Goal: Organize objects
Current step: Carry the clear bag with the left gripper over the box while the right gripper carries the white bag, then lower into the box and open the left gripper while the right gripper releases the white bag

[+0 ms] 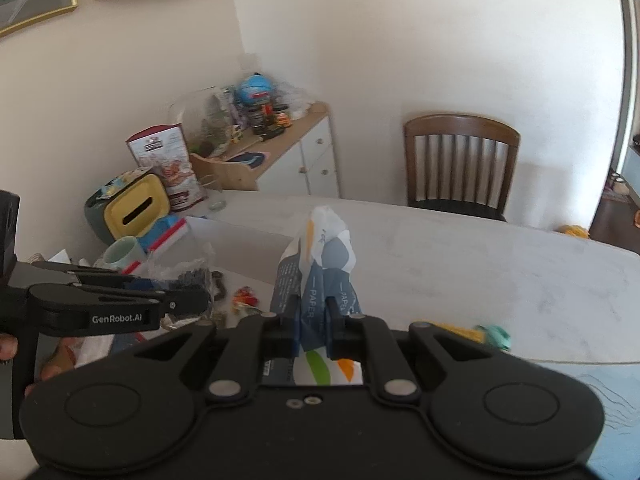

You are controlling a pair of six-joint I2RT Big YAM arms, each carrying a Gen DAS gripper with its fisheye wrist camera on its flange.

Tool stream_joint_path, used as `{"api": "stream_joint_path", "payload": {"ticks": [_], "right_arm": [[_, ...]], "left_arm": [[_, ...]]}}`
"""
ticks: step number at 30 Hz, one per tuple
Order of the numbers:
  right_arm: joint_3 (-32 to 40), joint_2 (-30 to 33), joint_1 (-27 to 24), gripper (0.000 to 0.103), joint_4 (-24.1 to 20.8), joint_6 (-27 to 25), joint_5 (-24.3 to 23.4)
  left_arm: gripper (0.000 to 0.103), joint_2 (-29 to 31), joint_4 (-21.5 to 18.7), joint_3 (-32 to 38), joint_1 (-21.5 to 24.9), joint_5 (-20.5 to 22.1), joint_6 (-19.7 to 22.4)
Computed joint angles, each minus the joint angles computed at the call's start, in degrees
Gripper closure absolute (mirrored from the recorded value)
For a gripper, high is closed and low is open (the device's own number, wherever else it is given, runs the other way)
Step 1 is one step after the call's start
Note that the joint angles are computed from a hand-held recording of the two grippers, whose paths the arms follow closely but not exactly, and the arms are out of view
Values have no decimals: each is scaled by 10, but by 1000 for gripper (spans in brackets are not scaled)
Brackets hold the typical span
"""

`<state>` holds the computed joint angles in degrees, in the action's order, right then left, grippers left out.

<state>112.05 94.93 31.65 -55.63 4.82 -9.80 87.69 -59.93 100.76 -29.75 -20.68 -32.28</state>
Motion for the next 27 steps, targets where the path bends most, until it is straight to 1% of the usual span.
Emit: {"api": "stream_joint_path", "payload": {"ticks": [8,10,12,13,15,19,24,27], "right_arm": [[69,57,43,93,-22,11,18],[91,75,52,93,-28,11,27],[104,88,58,93,-24,11,28],[110,95,60,93,-21,12,30],[133,115,66,93,-30,10,42],[187,159,73,93,-57,16,50],[263,216,81,93,-95,19,57],[304,247,85,93,-115,16,56]], "left_arm": [[74,-33,4,-38,53,12,1],[74,-35,10,-46,63,4,13],[74,-36,16,-53,71,-8,27],[74,-35,16,-55,77,-2,27],[74,-34,22,-62,89,8,27],[74,-23,22,-62,109,24,32],[74,0,28,-54,129,53,60],[74,20,20,-40,138,64,69]]}}
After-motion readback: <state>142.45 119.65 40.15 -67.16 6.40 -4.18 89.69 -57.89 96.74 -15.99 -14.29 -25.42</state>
